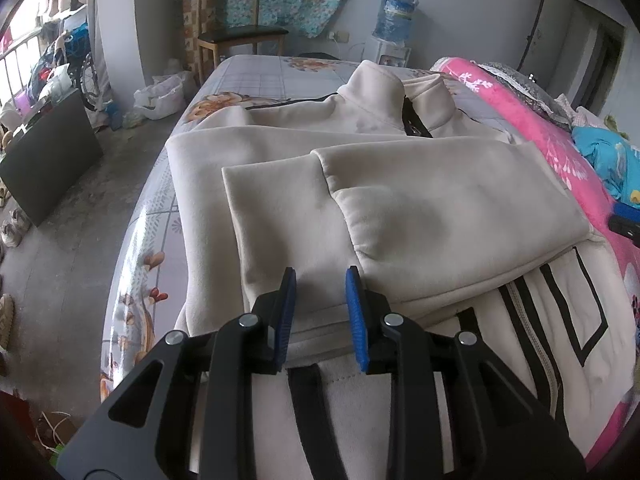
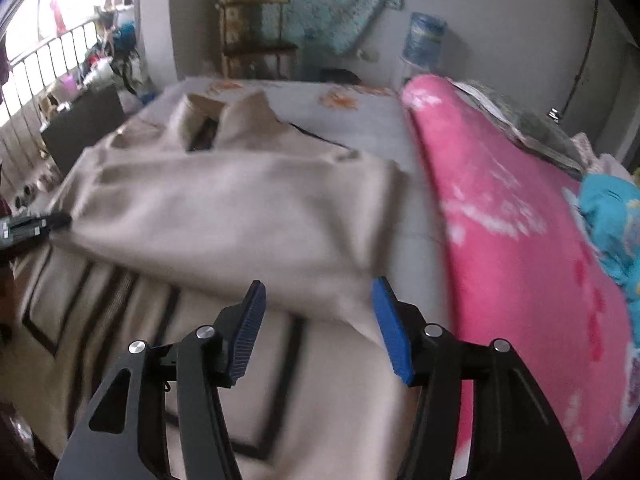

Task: Fold large clothes

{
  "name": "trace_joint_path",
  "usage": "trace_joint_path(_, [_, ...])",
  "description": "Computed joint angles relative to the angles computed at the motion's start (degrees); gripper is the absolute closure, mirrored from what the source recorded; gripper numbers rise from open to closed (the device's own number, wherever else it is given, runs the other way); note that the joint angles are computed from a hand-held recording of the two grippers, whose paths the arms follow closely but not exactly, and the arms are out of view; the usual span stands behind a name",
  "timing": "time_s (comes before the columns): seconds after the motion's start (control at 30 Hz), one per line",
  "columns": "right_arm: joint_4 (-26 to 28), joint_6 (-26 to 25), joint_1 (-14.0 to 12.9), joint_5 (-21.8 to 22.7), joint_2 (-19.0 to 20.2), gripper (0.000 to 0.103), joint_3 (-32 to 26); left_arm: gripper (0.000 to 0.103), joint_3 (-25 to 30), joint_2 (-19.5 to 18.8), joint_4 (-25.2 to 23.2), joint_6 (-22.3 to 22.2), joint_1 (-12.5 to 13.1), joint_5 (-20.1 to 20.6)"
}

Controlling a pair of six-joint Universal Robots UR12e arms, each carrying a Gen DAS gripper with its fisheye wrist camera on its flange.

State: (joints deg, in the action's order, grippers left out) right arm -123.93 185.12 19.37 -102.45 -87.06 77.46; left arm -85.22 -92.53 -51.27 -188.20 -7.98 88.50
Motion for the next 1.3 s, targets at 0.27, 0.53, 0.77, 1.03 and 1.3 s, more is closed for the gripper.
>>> trace_joint_path(0.27, [5.7,8.1,-0.5,3.2,3.0,0.049,-1.3,0.074,0.7,0.3,-1.6,-0.1,-0.7,2.6])
trace_joint_path(0.53, [-0.3,7.3,3.7,3.7,-4.6,0.028,6.4,0.050,-0.6,5.1,-5.6,1.0,-2.2,3.2])
trace_joint_path(0.77, [-1.7,10.6,8.7,0.1,-7.9,0.016,11.5,0.026,-4.2,8.9,-9.3,1.1,-7.0,8.2])
trace_joint_path(1.03, [-0.8,12.5,10.2,-2.5,-8.5,0.013,13.4,0.022,-7.7,9.5,-10.0,0.0,-11.7,17.4])
trace_joint_path(1.3, [-1.4,12.3,10.3,-2.9,-8.5,0.006,14.8,0.016,-7.8,9.7,-10.7,-2.5,-11.1,16.7])
